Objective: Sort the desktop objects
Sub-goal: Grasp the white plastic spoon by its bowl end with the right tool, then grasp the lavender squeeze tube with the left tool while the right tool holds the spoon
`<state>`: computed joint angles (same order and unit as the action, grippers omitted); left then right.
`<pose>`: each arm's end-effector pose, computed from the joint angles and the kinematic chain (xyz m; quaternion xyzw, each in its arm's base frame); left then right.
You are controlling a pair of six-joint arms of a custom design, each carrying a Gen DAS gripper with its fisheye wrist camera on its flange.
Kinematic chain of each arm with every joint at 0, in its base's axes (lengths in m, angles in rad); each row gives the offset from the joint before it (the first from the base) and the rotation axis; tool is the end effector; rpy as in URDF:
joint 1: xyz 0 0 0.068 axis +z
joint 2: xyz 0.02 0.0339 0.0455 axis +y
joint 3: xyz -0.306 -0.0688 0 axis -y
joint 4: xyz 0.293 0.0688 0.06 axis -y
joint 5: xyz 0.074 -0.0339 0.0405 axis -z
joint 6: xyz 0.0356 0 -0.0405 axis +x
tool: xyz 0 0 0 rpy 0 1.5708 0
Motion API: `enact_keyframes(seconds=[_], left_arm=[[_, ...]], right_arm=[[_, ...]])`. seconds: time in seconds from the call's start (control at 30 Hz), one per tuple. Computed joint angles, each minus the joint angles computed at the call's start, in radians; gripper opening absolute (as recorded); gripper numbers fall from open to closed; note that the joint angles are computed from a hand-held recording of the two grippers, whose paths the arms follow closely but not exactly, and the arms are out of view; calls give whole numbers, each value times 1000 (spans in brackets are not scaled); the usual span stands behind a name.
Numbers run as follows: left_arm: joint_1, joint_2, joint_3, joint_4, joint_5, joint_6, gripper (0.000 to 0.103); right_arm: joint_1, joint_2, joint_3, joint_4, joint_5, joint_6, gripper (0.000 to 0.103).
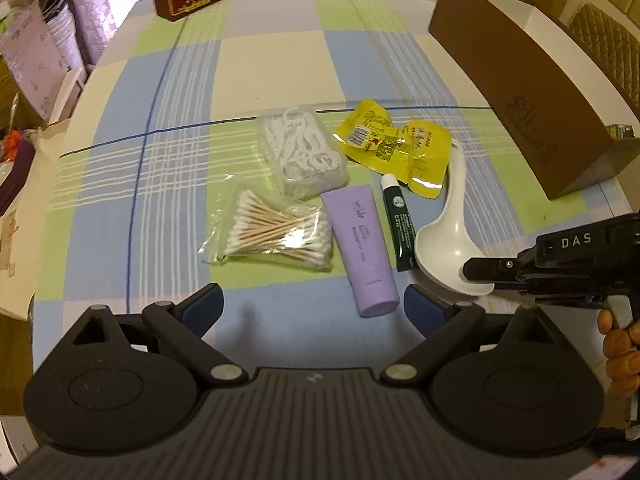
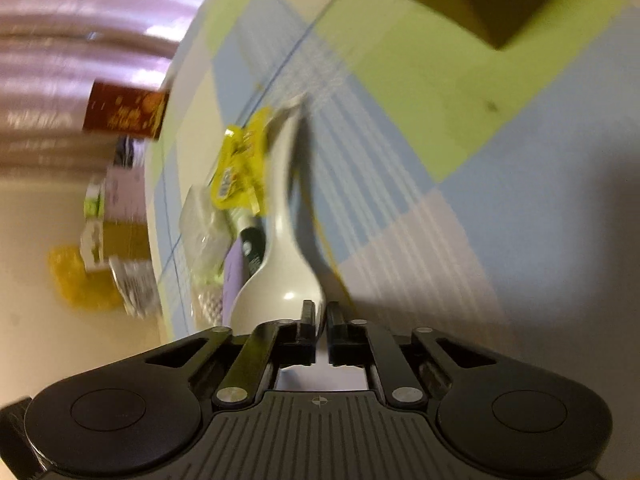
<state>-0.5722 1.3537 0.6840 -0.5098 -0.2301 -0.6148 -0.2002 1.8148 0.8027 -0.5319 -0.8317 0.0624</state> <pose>0.2251 -0.1353 0.1770 -0.0431 0.9737 -0.0147 0.2231 0.3019 -0.0344 0.0958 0.1144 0.9075 0.4021 0.0400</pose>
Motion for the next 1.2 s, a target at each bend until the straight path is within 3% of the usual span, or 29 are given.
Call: enact_keyframes(seconds=[0.27, 0.43, 0.67, 0.87, 0.93, 1.1, 1.2], left_arm=[[18, 80, 9, 90, 56, 69, 91], [10, 141, 26, 127, 77, 97, 80], [-9, 185, 45, 146, 64, 108, 74], [-16, 218, 48, 171, 60, 100, 54], [-15, 225, 47, 177, 66, 94, 34], [-40, 193, 16, 169, 36, 68, 24], [-64, 135, -25, 138, 50, 45, 24]], right_arm=[[-119, -14, 17, -65, -26, -8, 0], [-154, -26, 21, -94, -28, -33, 0], [-162, -31, 25, -114, -29, -57, 0], [-173, -21, 42, -154, -26, -106, 0], [-181, -13, 49, -172, -25, -127, 0], [-209, 6, 66, -224, -25, -191, 0], [-225, 16, 76, -250, -24, -222, 0]])
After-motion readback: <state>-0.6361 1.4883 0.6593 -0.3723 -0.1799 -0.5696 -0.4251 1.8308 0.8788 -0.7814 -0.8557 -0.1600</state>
